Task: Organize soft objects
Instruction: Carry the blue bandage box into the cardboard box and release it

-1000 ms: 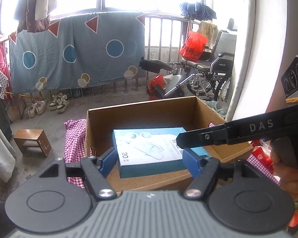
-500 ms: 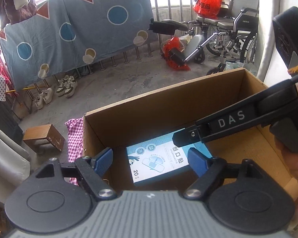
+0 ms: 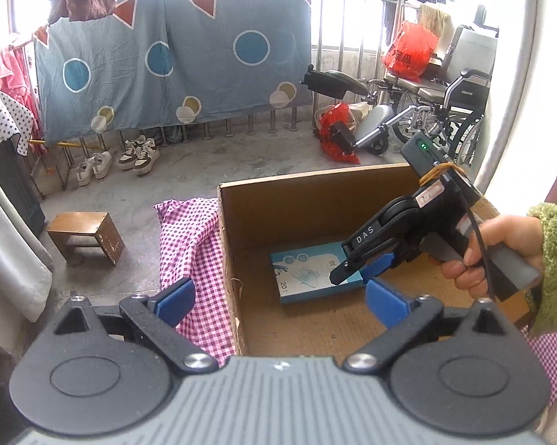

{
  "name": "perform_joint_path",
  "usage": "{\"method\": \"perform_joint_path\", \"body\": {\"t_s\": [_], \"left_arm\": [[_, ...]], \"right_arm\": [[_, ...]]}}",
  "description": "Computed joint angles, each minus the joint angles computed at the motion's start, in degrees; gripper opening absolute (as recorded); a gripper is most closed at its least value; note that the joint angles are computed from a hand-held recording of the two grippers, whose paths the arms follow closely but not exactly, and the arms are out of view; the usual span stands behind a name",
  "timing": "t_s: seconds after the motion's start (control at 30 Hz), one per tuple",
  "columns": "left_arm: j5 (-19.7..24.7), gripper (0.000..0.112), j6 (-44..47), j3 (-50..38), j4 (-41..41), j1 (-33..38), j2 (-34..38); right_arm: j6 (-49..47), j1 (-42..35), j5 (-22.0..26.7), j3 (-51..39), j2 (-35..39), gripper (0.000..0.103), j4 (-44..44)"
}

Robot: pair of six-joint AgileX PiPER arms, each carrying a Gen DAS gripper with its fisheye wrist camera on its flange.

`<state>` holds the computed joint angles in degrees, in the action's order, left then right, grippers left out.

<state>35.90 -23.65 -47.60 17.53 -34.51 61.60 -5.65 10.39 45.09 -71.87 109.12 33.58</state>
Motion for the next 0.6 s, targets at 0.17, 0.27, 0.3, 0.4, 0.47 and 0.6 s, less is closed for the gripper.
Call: {"method": "perform_joint_path", "body": {"t_s": [0.17, 0.27, 0.3, 0.4, 0.47, 0.6], "left_arm": [[2.5, 0.1, -8.5, 4.7, 7.4, -3.1, -6.4], [2.9, 0.1, -9.2, 7.3, 6.7, -2.7, -9.2], [2.6, 0.1, -8.6, 8.1, 5.8, -2.1, -9.9], [2.2, 0.1, -5.4, 9.8, 1.7, 0.4, -11.6], [1.3, 0.1, -1.3, 11.2, -2.2, 3.3, -13.0], [0.4, 0.1, 2.6, 12.8, -6.3, 6.5, -14.4]], "right_arm": [[5.4, 3.2, -1.0, -4.6, 3.6, 0.049, -2.0], [8.5, 5.0, -1.8, -6.7, 5.4, 0.049, -3.2], [9.7, 5.7, -2.0, -7.3, 5.9, 0.049, -3.7], [11.8, 7.1, -3.6, -7.7, 6.5, 0.049, -4.1], [13.1, 7.7, -4.6, -7.9, 6.8, 0.05, -4.3], [10.9, 7.5, -6.0, -5.7, 6.0, 0.051, -0.8]]}}
